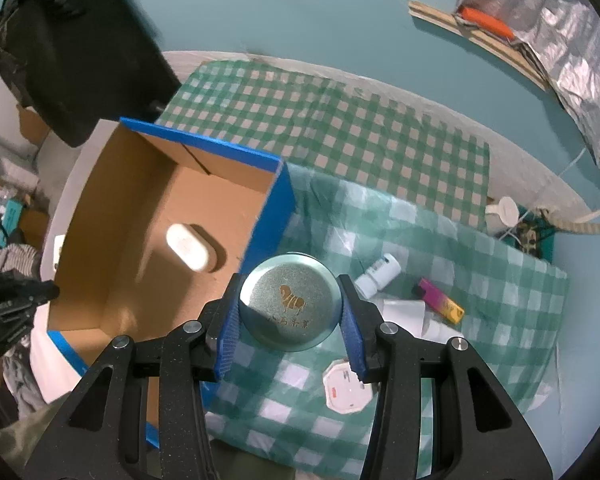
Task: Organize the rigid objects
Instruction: 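Lift the green tin with the right tool and carry it over the box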
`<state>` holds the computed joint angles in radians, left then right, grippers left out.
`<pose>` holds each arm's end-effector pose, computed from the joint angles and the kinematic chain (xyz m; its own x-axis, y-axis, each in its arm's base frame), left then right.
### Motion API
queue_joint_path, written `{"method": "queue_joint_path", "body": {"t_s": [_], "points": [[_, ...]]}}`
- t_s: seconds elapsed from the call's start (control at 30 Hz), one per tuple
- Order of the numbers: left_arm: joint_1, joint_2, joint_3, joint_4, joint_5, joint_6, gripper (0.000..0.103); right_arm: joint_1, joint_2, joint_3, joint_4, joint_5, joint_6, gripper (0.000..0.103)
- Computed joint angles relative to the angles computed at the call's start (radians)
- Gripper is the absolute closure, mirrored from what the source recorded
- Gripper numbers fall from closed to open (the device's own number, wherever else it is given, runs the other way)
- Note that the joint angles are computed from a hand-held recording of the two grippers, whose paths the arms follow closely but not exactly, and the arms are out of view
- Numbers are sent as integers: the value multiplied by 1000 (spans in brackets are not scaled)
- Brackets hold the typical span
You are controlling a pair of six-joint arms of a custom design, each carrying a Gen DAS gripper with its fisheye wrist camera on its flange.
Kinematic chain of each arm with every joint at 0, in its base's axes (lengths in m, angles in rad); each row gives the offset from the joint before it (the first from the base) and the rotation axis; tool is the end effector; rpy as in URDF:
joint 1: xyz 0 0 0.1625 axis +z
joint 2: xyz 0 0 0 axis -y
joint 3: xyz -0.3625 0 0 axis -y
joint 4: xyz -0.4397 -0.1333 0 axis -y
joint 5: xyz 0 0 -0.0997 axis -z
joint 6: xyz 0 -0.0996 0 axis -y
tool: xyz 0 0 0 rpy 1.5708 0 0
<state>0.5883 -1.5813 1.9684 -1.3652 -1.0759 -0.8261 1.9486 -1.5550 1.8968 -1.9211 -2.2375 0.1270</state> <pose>-0.2634 -0.3928 0.2306 -0.6888 0.2575 -0.6777 0.2708 0.9585 0.0889 0.2586 -0.4572 0.3002 -0.7732 -0.1650 0.6123 -0.2731 0.9581 -0.0868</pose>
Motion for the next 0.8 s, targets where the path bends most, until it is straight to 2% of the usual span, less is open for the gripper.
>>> {"method": "queue_joint_path", "body": {"t_s": [0.8], "points": [[1, 3, 1, 0, 4, -4, 100, 19, 213, -138, -65, 37, -103, 58]]}}
